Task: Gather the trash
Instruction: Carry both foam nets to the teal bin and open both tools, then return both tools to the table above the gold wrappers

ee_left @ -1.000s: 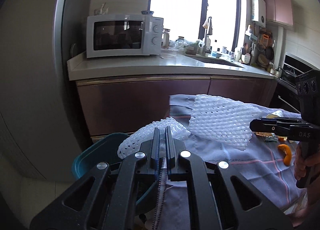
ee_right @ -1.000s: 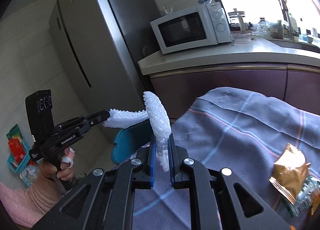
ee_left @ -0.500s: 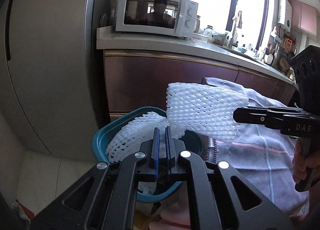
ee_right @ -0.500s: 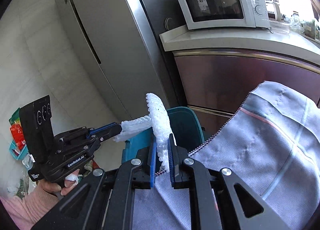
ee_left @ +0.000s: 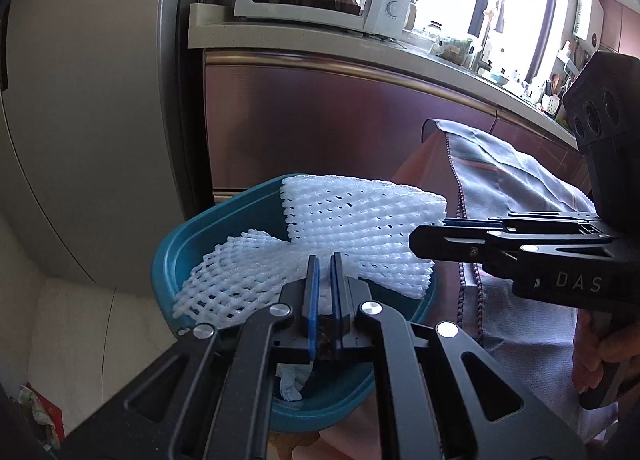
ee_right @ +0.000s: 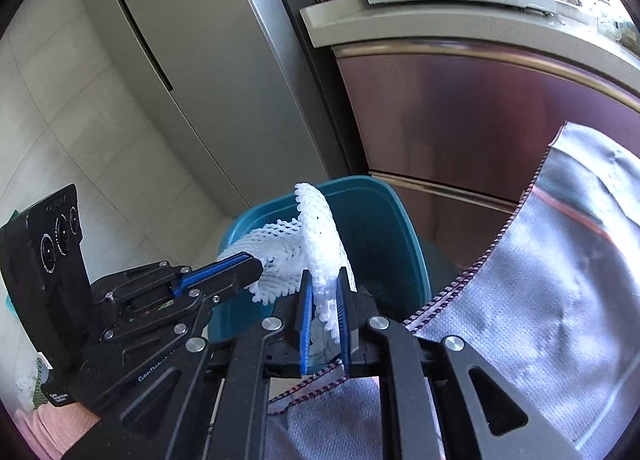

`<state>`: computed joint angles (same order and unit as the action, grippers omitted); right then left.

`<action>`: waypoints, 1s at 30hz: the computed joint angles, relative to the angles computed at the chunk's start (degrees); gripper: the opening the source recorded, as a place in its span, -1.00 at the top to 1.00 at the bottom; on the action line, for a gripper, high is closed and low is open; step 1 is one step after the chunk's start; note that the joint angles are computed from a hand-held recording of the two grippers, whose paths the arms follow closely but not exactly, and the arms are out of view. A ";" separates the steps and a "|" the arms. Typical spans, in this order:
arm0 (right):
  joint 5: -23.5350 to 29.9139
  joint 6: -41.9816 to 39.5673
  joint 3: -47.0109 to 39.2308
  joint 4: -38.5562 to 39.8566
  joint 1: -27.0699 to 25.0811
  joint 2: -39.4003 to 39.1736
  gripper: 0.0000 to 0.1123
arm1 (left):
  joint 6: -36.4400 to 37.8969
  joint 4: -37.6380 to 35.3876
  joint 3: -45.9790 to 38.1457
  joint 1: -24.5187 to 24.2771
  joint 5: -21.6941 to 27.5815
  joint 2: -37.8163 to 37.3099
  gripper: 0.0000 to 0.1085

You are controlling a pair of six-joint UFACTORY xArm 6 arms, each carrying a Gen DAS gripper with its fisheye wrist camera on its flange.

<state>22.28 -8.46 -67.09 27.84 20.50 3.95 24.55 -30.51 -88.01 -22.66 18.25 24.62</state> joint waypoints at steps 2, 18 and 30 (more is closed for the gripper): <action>0.42 0.85 -0.24 -0.14 -0.18 0.53 0.75 | -0.94 0.74 -1.06 -0.13 0.46 1.19 0.87; -6.70 -1.88 12.87 2.41 -0.11 -11.89 0.56 | 5.23 -6.56 0.00 -3.55 -2.22 -0.83 0.66; -10.26 13.64 36.88 -12.61 -7.27 -42.14 0.44 | 28.69 -26.34 0.56 -11.86 3.39 -7.06 0.41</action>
